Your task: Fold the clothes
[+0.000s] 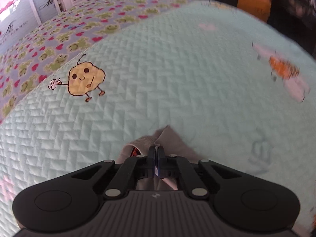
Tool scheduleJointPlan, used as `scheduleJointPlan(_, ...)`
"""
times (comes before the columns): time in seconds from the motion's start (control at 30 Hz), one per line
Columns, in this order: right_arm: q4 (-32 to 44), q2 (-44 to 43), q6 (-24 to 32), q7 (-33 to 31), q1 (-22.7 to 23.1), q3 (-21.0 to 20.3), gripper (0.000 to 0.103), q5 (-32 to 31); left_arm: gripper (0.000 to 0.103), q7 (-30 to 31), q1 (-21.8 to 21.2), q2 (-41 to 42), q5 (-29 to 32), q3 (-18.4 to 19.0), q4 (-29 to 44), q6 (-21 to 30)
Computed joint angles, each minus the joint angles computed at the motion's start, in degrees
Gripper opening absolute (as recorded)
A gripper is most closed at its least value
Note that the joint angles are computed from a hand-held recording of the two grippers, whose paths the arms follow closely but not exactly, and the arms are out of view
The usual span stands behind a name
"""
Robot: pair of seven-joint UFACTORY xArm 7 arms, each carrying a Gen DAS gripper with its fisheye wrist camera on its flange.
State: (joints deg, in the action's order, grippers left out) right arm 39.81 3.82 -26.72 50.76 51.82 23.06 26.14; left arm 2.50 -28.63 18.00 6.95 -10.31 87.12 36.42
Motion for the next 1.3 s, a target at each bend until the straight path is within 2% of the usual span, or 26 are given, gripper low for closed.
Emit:
scheduleJointPlan(0.03, -0.28, -0.15, -0.07, 0.67, -0.22, 0.04, 0.0, -0.67, 0.005, -0.14, 0.0, -0.14, -0.02, 0.05, 0.02, 0.11)
scheduleJointPlan(0.1, -0.68, -0.34, -0.15, 2.12, -0.69, 0.13, 0.0, -2.15, 0.01, -4.5, -1.26, -1.02, 3.43, 1.77, -0.43, -0.53)
scheduleJointPlan(0.13, -0.89, -0.36, -0.33, 3.07, -1.0, 0.17, 0.0, -3.18, 0.021, -6.96, -1.83, -1.44, 5.49, 2.55, -0.6, -0.76)
scheduleJointPlan(0.17, -1.09, -0.37, -0.52, 4.0, -1.3, 0.19, 0.0, -4.19, 0.028, -8.63, -1.73, -2.16, 6.37, 2.82, -1.26, -2.11)
scheduleJointPlan(0.27, -1.57, -0.41, -1.11, 5.26, -1.58, 0.24, 0.0, -5.48, 0.038, -14.36, -1.86, -3.15, 10.24, 3.86, -2.0, -5.32)
scheduleJointPlan(0.33, -1.86, -0.49, -1.53, 5.3, -1.49, 0.28, 0.0, -5.48, 0.039, -11.7, -0.08, -2.06, 7.39, 2.2, -0.39, -3.88)
scheduleJointPlan(0.4, -2.1, -0.65, -1.79, 4.72, -1.23, 0.34, 0.0, -4.82, 0.039, -7.73, 1.1, -0.19, 4.48, 0.94, 2.27, -0.29)
scheduleJointPlan(0.47, -2.33, -0.77, -2.03, 4.55, -1.16, 0.42, 0.0, -4.59, 0.039, -4.75, 1.05, 0.84, 4.58, 0.99, 3.58, 2.24)
scheduleJointPlan(0.73, -3.52, -0.94, -3.18, 7.31, -2.01, 0.48, 0.0, -7.49, 0.039, -0.49, 1.02, 0.09, 5.32, 1.6, 1.76, 2.03)
scheduleJointPlan(0.83, -3.62, -1.04, -3.18, 8.11, -2.34, 0.42, 0.0, -8.54, 0.034, 0.01, 0.9, 0.58, 5.56, 1.76, 1.9, 2.12)
scheduleJointPlan(0.9, -3.73, -1.15, -3.26, 8.17, -2.36, 0.45, 0.0, -8.65, 0.015, 0.71, 1.26, 1.23, 4.29, 1.36, 2.38, 2.36)
scheduleJointPlan(0.93, -3.81, -1.23, -3.32, 8.14, -2.34, 0.47, 0.0, -8.62, 0.002, 0.79, 0.92, 1.71, 4.73, 1.51, 2.85, 2.7)
scheduleJointPlan(1.13, -4.01, -1.22, -3.96, 6.8, -1.93, 0.65, 0.0, -7.24, 0.002, -4.24, -1.74, 1.95, 10.59, 3.79, 2.43, 2.01)
scheduleJointPlan(1.3, -3.99, -1.35, -4.44, 5.75, -1.48, 0.8, 0.0, -5.29, 0.001, -7.34, -2.63, 1.18, 14.41, 4.0, 1.29, 1.77)
